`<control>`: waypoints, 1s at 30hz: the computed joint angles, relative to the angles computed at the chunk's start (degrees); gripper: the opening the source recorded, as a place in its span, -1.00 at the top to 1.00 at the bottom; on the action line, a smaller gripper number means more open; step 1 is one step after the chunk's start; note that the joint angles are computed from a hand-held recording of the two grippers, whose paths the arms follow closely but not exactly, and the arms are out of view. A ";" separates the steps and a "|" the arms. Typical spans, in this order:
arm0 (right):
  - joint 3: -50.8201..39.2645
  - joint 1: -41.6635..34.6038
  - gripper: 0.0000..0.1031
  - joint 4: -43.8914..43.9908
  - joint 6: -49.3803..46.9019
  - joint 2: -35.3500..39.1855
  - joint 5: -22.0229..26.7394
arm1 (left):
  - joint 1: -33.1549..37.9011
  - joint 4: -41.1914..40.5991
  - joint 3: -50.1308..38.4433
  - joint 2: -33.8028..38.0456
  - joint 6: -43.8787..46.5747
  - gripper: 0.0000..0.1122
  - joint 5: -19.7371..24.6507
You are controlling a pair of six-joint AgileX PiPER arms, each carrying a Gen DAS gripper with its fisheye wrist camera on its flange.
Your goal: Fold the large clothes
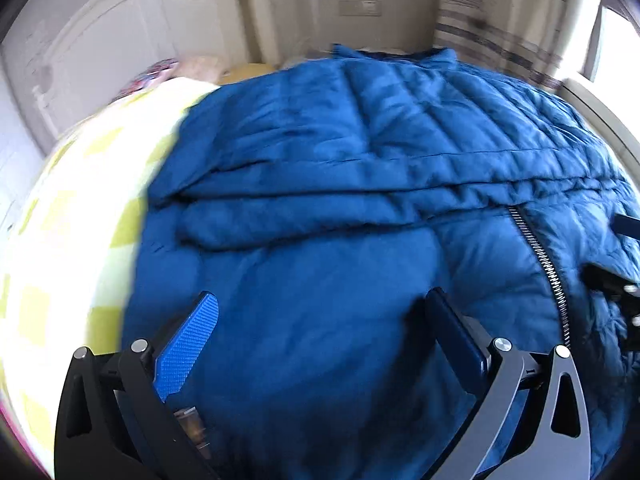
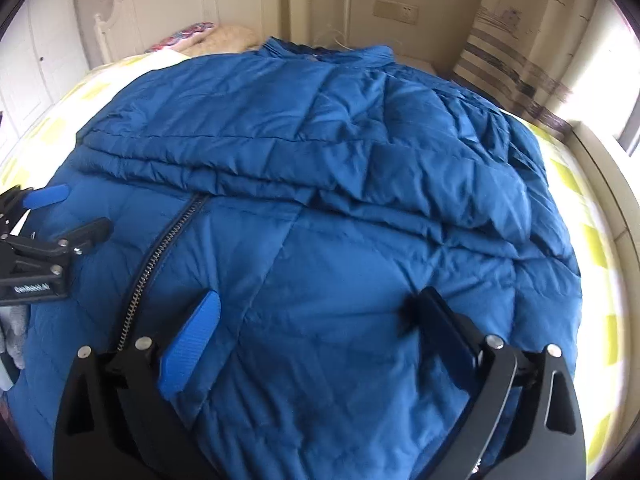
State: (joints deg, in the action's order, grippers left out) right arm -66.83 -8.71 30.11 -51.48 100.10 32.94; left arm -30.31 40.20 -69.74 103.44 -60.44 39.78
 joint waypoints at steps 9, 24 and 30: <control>2.17 -15.93 -0.91 14.18 -13.71 0.38 5.76 | 12.23 -7.55 15.57 -10.75 1.51 -0.76 -12.01; 29.30 -6.32 -0.91 12.95 -26.13 -24.01 -0.95 | -19.88 14.30 17.75 -10.35 -18.92 -0.76 6.95; 32.23 -17.66 -0.91 18.69 -39.08 -30.12 7.90 | -23.18 14.95 23.62 -14.36 -24.46 -0.76 7.05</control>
State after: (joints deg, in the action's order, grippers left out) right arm -34.60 -26.36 48.80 -90.56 69.99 40.84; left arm -53.49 55.15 -46.12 89.08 -84.90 46.83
